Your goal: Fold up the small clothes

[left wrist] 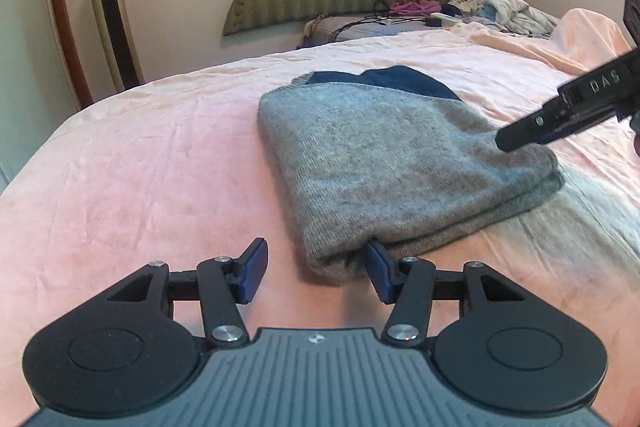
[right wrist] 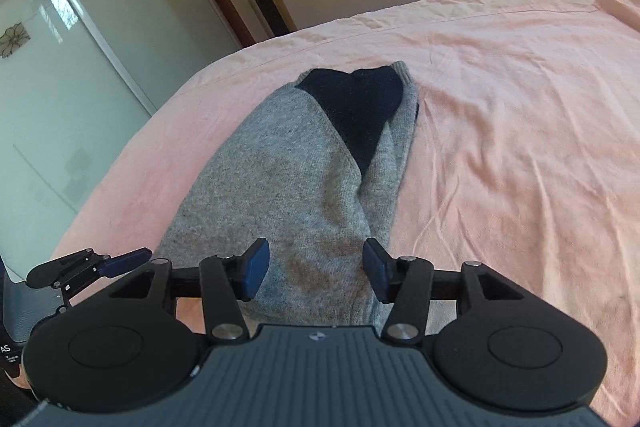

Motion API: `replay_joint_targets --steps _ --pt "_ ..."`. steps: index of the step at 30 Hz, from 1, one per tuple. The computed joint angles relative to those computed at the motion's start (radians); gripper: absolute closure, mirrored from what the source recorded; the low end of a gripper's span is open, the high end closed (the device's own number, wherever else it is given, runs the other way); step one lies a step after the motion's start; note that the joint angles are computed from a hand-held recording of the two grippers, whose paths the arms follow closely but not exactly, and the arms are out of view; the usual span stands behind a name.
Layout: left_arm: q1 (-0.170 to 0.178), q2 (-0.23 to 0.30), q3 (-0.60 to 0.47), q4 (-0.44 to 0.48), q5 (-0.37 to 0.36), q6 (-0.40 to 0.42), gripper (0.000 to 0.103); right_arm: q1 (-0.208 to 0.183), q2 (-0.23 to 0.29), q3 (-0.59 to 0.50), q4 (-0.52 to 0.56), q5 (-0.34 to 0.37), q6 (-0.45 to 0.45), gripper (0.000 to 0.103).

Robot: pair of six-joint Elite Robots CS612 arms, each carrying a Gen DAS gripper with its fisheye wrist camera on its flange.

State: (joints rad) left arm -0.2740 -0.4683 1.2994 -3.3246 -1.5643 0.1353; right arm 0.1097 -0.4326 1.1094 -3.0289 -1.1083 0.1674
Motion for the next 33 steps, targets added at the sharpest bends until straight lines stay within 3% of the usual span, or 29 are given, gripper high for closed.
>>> replay_joint_targets --steps 2,3,5,7,8,9,11,13,15,16,18,19,20,21,22,23,26,28,29,30,31,32,33 --pt "0.0 0.009 -0.017 0.006 -0.006 -0.022 0.05 0.004 0.003 -0.01 0.04 -0.026 -0.008 0.047" --pt "-0.001 0.015 -0.025 0.012 -0.001 -0.019 0.061 0.006 0.004 -0.013 0.065 -0.039 -0.014 0.046" --pt "-0.005 0.025 -0.033 0.012 0.022 -0.025 0.092 0.008 0.012 -0.023 0.098 -0.028 -0.028 0.046" --pt "-0.002 0.019 -0.014 -0.039 0.024 -0.088 0.095 0.014 0.009 -0.015 0.086 -0.057 -0.053 0.054" --pt "0.003 0.012 -0.004 -0.044 0.014 -0.12 0.096 0.013 0.004 -0.012 0.102 -0.046 -0.058 0.075" --pt "0.008 0.008 -0.002 -0.021 -0.001 -0.146 0.096 0.009 -0.001 -0.005 0.104 -0.025 -0.057 0.079" --pt "0.016 0.014 -0.003 0.0 -0.014 -0.192 0.096 0.01 -0.013 0.016 0.097 -0.031 -0.084 0.079" --pt "0.012 0.005 0.005 0.007 -0.004 -0.181 0.096 0.007 -0.003 0.015 0.088 -0.017 -0.092 0.079" --pt "0.02 -0.015 0.024 0.024 -0.064 -0.18 0.095 -0.001 0.001 0.008 0.094 0.013 -0.062 0.078" --pt "0.034 -0.027 0.032 0.042 -0.138 -0.193 0.093 -0.008 0.0 0.006 0.101 0.037 -0.028 0.073" --pt "0.071 -0.039 0.033 0.08 -0.316 -0.27 0.089 -0.026 -0.002 0.014 0.077 0.103 0.039 0.028" --pt "0.088 -0.035 0.025 0.074 -0.391 -0.325 0.086 -0.037 -0.003 0.029 0.019 0.132 0.095 0.02" --pt "0.104 -0.025 0.009 0.065 -0.45 -0.389 0.069 -0.047 0.001 0.036 -0.029 0.159 0.153 0.013" --pt "0.118 -0.007 -0.02 0.058 -0.495 -0.478 0.039 -0.06 0.008 0.034 -0.058 0.209 0.221 0.014" --pt "0.129 0.015 -0.055 0.056 -0.533 -0.569 0.024 -0.072 0.02 0.018 -0.055 0.263 0.274 0.014" --pt "0.137 0.038 -0.09 0.047 -0.555 -0.649 0.015 -0.079 0.034 -0.001 -0.04 0.3 0.308 0.015" --pt "0.148 0.112 -0.223 0.142 -0.615 -0.814 0.018 -0.079 0.071 -0.072 0.079 0.334 0.325 0.024" --pt "0.144 0.141 -0.28 0.159 -0.636 -0.835 0.018 -0.074 0.098 -0.116 0.097 0.38 0.334 0.024" --pt "0.14 0.145 -0.296 0.186 -0.638 -0.818 0.027 -0.07 0.106 -0.133 0.11 0.385 0.33 0.025" --pt "0.136 0.147 -0.315 0.245 -0.651 -0.775 0.061 -0.065 0.109 -0.146 0.136 0.386 0.306 0.031" --pt "0.129 0.141 -0.32 0.311 -0.644 -0.725 0.079 -0.06 0.109 -0.156 0.178 0.378 0.268 0.041" --pt "0.121 0.129 -0.309 0.339 -0.613 -0.685 0.087 -0.056 0.106 -0.163 0.228 0.359 0.239 0.073" --pt "0.117 0.12 -0.292 0.33 -0.597 -0.663 0.089 -0.052 0.106 -0.168 0.269 0.342 0.206 0.082"
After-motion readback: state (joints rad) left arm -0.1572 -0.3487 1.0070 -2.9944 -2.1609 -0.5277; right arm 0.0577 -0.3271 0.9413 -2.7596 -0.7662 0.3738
